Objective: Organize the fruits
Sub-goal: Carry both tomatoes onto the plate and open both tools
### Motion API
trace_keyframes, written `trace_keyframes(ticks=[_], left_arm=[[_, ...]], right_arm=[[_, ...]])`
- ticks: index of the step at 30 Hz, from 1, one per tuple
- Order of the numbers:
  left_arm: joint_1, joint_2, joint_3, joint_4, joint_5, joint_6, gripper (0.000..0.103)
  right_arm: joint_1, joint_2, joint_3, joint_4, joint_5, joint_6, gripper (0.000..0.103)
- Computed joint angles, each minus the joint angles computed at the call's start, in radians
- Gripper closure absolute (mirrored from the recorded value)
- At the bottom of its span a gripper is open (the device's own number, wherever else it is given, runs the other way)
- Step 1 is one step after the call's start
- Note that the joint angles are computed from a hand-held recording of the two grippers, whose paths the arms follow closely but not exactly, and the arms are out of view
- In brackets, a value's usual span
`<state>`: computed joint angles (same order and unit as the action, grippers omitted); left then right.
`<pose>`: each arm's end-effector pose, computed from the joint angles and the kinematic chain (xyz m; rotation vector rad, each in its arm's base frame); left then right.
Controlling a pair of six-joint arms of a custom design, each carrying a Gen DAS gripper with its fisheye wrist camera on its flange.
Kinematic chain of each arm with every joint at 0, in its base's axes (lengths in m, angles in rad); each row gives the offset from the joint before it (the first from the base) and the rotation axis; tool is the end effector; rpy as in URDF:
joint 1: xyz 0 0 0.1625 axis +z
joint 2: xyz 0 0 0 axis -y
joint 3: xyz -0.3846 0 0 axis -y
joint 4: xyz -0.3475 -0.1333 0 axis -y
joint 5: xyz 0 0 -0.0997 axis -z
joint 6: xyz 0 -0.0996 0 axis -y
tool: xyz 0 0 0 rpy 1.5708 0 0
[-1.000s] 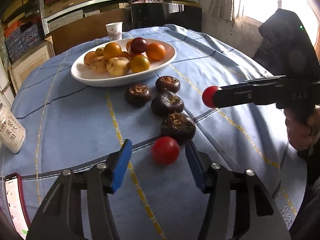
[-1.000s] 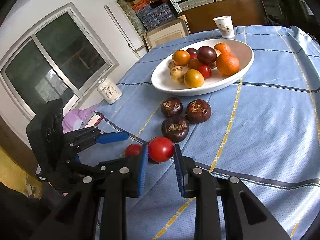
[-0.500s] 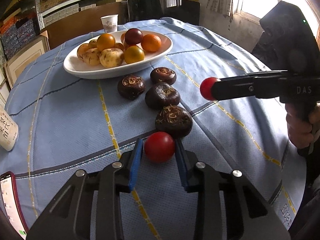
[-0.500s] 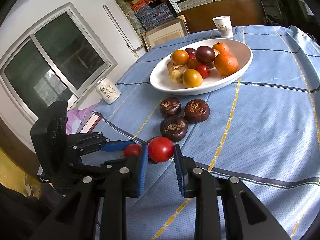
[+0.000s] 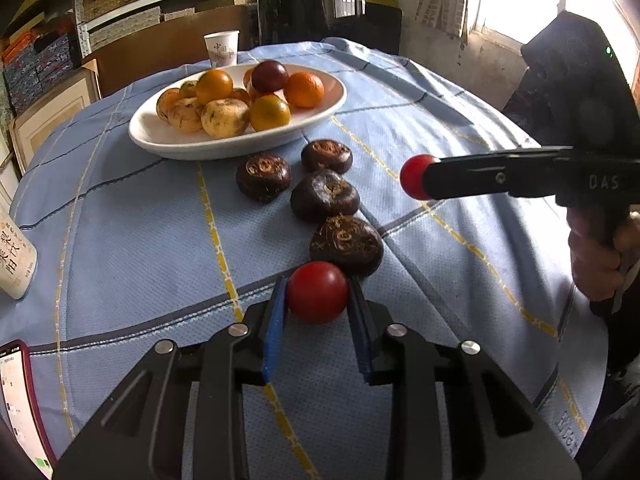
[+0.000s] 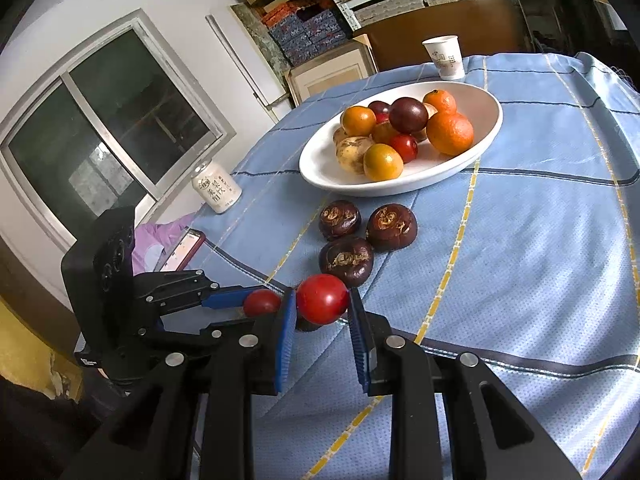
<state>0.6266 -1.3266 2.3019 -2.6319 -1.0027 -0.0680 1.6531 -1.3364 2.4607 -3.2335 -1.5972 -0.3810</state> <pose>-0.2099 -0.3827 0.1729 1.0923 2.4098 -0.4737 0.1611 -0.3640 0.1888 0.6627 -2.8557 0.7941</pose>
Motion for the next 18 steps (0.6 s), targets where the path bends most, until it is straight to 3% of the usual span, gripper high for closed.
trace_keyframes(ticks=[5, 9, 14, 18], left_arm=[[-0.01, -0.009, -0.06, 0.019, 0.005, -0.001, 0.074], [-0.012, 0.046, -0.172, -0.016, 0.065, 0.032, 0.074], [0.057, 0.212, -0.39, -0.085, 0.131, 0.023, 0.074], [0.14, 0.373, -0.609, -0.023, 0.152, -0.026, 0.074]], right_arm=[[0.039, -0.036, -0.056, 0.08, -0.029, -0.001, 0.076], [0.095, -0.02, -0.151, 0.075, -0.078, -0.023, 0.076], [0.107, 0.1, -0.313, 0.011, -0.134, 0.0, 0.076], [0.082, 0.219, -0.474, 0.054, -0.165, 0.057, 0.076]])
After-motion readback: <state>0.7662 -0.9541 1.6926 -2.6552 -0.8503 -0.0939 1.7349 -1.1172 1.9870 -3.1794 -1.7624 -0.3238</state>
